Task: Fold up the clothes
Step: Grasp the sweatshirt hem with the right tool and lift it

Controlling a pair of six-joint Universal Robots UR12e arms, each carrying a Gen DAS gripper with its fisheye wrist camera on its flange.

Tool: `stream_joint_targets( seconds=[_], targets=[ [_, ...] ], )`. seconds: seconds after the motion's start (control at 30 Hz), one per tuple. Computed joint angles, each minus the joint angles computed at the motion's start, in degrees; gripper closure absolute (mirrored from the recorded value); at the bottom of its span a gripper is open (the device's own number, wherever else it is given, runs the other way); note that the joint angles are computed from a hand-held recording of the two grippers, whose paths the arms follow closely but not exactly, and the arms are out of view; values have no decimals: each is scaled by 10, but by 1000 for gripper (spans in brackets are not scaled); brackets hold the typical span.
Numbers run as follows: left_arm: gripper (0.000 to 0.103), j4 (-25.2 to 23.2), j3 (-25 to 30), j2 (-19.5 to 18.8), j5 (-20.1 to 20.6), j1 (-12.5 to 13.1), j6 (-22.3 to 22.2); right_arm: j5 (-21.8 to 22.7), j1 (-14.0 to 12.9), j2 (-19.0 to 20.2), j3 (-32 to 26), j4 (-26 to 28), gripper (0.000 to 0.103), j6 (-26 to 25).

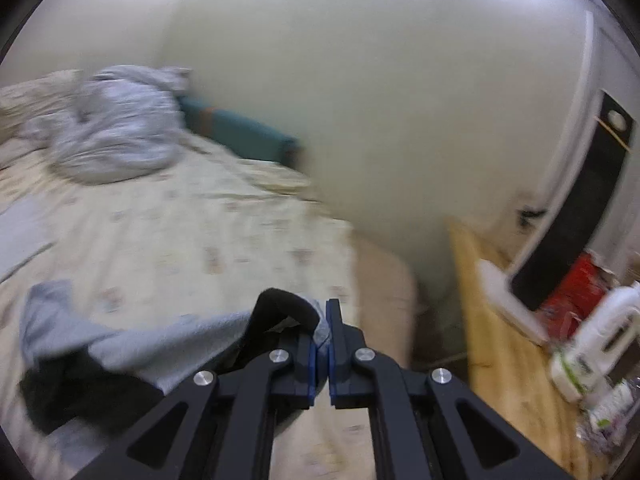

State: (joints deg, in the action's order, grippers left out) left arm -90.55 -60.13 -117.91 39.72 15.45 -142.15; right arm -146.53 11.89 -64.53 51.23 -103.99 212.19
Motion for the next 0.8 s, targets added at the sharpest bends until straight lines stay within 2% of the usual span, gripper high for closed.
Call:
stream_joint_targets(
  seconds=[0.1,0.17,0.27,0.37,0.43,0.5,0.53,0.57,0.63,0.73,0.8],
  targets=[
    [45,-1,1,-1,5,-2,5,-27,-14,-6,2,77,99,56],
    [45,-7,3,-2,9,-4,11,-15,-22,-7,-3,129,99,82],
    [45,-11,4,-3,14,-6,18,40,-34,-1,-8,197,99,107],
    [45,-19,4,-2,17,-7,27,102,-45,6,1,218,99,126],
    [45,-31,6,-2,18,-8,37,141,-50,4,18,211,96,132],
    [45,-62,13,-4,10,-8,61,182,-55,-1,39,193,82,136],
    [45,-74,15,-5,7,-8,74,208,-58,-4,49,183,65,133],
    [45,-81,15,-4,7,-9,85,222,-58,-8,59,171,56,127],
    [45,-90,16,-3,9,-10,99,230,-55,-12,71,151,54,110],
    [41,-127,27,-7,8,-12,118,241,-45,-31,104,82,53,77],
    [24,-158,36,-12,0,-12,129,256,-38,-46,124,40,52,64]
  ],
)
